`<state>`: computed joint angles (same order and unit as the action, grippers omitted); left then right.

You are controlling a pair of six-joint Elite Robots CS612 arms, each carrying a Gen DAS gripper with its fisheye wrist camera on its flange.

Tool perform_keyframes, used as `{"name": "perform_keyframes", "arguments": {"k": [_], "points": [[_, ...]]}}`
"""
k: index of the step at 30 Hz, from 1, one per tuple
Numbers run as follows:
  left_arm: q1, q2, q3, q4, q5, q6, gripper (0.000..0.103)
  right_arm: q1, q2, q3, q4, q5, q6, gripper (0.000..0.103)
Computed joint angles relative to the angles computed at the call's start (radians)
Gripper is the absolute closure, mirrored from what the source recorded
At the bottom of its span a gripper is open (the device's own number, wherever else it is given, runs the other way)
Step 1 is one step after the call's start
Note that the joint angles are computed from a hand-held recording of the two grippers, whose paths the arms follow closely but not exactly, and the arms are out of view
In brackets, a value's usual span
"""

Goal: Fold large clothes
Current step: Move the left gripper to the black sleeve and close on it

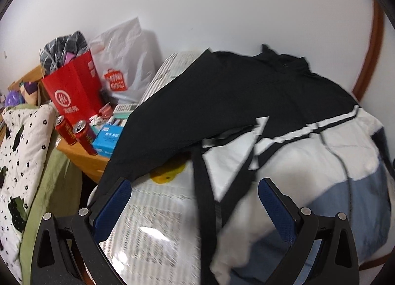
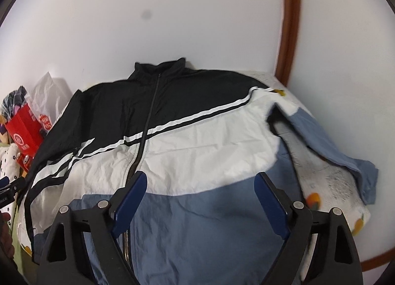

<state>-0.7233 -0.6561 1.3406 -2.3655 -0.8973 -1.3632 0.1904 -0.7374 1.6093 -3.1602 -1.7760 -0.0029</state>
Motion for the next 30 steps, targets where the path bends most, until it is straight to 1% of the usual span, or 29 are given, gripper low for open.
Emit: {"name": "perform_keyframes", "arguments": {"k": [2, 6, 8, 13, 19, 20, 22, 26, 28, 30], "points": [[0.01, 0.002, 0.006, 0.0, -0.014, -0.006, 0.0, 0.004, 0.021, -0.028, 0.025, 0.008, -0.008, 0.015], [0.033, 0.006, 0.037, -0.064, -0.064, -0.006, 0.001, 0.014, 0.054, -0.074, 0.059, 0.006, -0.026, 0.015], [0.038, 0.008, 0.042, -0.065, -0.069, -0.01, 0.001, 0.019, 0.067, -0.092, 0.075, 0.007, -0.031, 0.015], [0.049, 0.01, 0.052, -0.082, -0.063, 0.001, 0.001, 0.032, 0.091, -0.125, 0.105, -0.008, -0.042, 0.015], [0.052, -0.001, 0.087, -0.096, -0.037, 0.008, 0.002, 0.042, 0.101, -0.137, 0.13, -0.034, -0.039, 0.015], [0.054, -0.002, 0.094, -0.104, -0.04, 0.013, 0.003, 0.043, 0.102, -0.137, 0.131, -0.038, -0.038, 0.015], [0.057, -0.002, 0.108, -0.125, -0.051, 0.023, 0.008, 0.046, 0.104, -0.139, 0.132, -0.044, -0.035, 0.015], [0.062, 0.002, 0.125, -0.181, -0.07, 0.048, 0.011, 0.052, 0.107, -0.143, 0.134, -0.048, -0.038, 0.015], [0.063, 0.008, 0.121, -0.172, -0.076, 0.059, 0.018, 0.055, 0.108, -0.144, 0.134, -0.053, -0.044, 0.015], [0.064, 0.013, 0.117, -0.151, -0.081, 0.052, 0.025, 0.057, 0.109, -0.146, 0.136, -0.059, -0.05, 0.015]]}}
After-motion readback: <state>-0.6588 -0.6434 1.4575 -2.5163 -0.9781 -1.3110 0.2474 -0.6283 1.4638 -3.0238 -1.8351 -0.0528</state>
